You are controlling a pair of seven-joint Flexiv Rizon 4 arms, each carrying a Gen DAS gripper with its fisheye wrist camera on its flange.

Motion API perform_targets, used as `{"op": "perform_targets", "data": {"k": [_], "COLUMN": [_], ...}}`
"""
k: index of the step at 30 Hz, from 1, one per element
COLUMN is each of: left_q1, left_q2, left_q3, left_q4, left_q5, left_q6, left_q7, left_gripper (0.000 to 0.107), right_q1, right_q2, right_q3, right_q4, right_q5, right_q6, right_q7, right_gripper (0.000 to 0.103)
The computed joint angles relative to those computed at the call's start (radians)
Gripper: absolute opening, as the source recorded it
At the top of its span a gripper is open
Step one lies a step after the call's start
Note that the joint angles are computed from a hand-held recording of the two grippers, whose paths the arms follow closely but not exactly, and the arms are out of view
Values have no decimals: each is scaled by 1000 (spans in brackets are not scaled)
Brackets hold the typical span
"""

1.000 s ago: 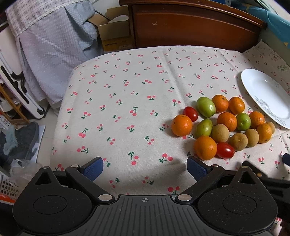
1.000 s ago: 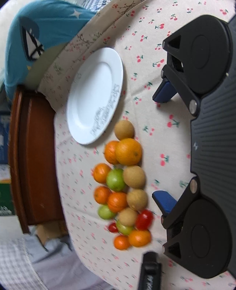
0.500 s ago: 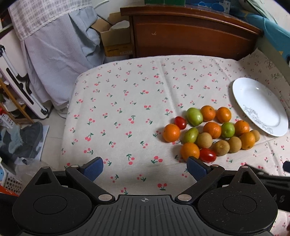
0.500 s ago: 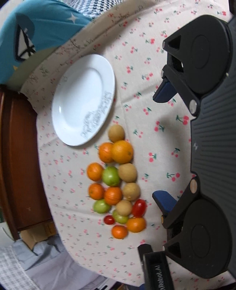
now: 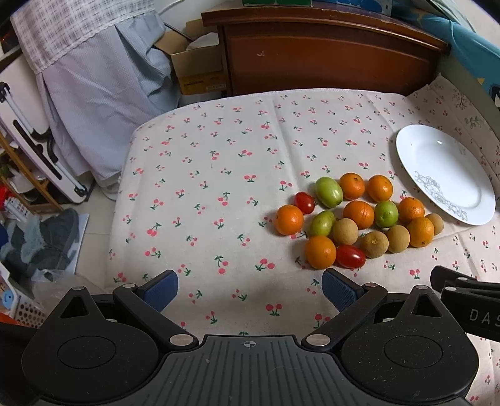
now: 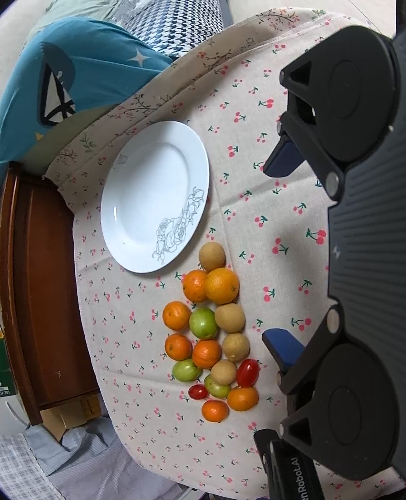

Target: Organize fruits

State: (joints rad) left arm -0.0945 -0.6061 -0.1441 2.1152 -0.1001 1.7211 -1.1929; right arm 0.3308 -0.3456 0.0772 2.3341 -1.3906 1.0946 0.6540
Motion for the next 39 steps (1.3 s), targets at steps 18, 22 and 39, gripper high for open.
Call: {"op": "perform_targets", "data": {"k": [18,22,39], "left_q1": [-15,-25,-40], "left_q2": [1,2,2], "left_q3": [12,22,41], "left_q4": [6,6,6], "left_q5": [6,7,6], "left_q6": [11,16,23], "left_q7": [-4,-7,-10], "left_gripper": [100,99,99], "right_q1": [18,19,26], "right_q2": [-3,-3,-3], "right_q3": [2,0,2], "right_q4": [-6,-6,-10], "right_q5": [37,30,34], "right_q6": [-29,-29,-45], "right_q7": [-65,-60,-72], "right_gripper": [102,102,102]}}
